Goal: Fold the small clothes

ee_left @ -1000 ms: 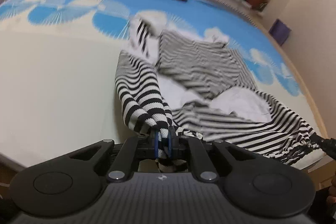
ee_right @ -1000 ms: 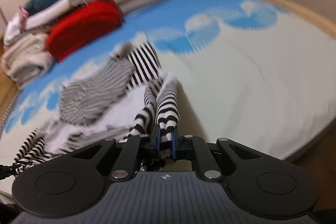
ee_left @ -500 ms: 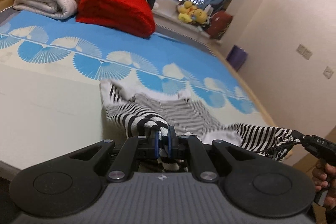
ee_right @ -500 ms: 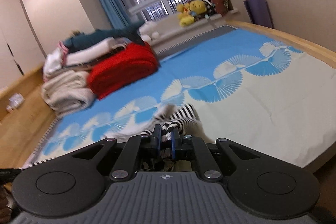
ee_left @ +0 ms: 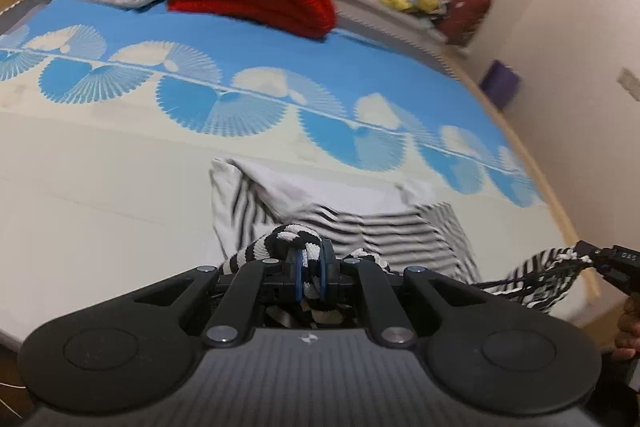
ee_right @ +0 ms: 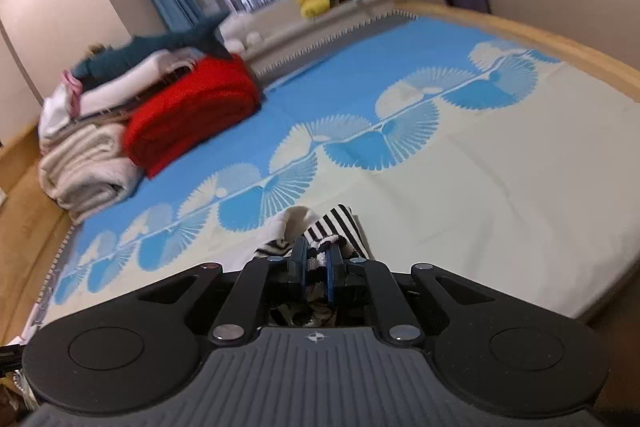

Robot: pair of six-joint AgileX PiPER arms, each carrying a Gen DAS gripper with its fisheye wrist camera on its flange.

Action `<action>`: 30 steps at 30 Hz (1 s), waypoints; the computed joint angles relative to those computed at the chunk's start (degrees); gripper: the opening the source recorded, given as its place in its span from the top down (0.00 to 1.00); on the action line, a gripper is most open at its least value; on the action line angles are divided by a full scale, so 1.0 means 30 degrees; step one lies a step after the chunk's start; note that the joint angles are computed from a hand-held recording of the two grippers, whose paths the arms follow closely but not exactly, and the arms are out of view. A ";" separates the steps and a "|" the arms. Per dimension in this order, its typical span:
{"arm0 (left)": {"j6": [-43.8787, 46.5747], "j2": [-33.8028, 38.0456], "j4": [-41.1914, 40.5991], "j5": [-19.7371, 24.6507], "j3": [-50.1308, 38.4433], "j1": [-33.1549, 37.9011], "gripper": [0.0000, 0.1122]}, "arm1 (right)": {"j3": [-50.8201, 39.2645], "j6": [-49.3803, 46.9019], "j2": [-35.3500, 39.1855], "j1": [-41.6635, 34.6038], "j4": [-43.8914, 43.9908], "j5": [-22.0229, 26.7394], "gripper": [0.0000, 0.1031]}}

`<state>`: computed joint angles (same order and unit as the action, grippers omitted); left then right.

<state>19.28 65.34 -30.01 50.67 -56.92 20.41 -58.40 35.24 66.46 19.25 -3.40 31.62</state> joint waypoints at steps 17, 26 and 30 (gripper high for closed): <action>-0.2237 1.2725 -0.1831 0.0952 -1.0206 0.1210 0.53 | -1.4411 -0.3743 1.5837 -0.1245 0.2673 0.1403 0.78; 0.1039 1.3018 0.1110 0.2852 -0.9472 -0.2366 0.43 | -1.3961 -1.1769 1.6962 -0.0876 0.7331 0.4418 0.56; 0.0359 1.3278 0.2784 0.1333 -0.8714 -0.4016 0.61 | -1.5519 -1.1194 1.8242 -0.0171 0.6023 0.5993 0.48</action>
<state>20.35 105.18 -21.66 54.67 -83.06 8.36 -104.95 1.65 121.19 18.74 14.67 49.60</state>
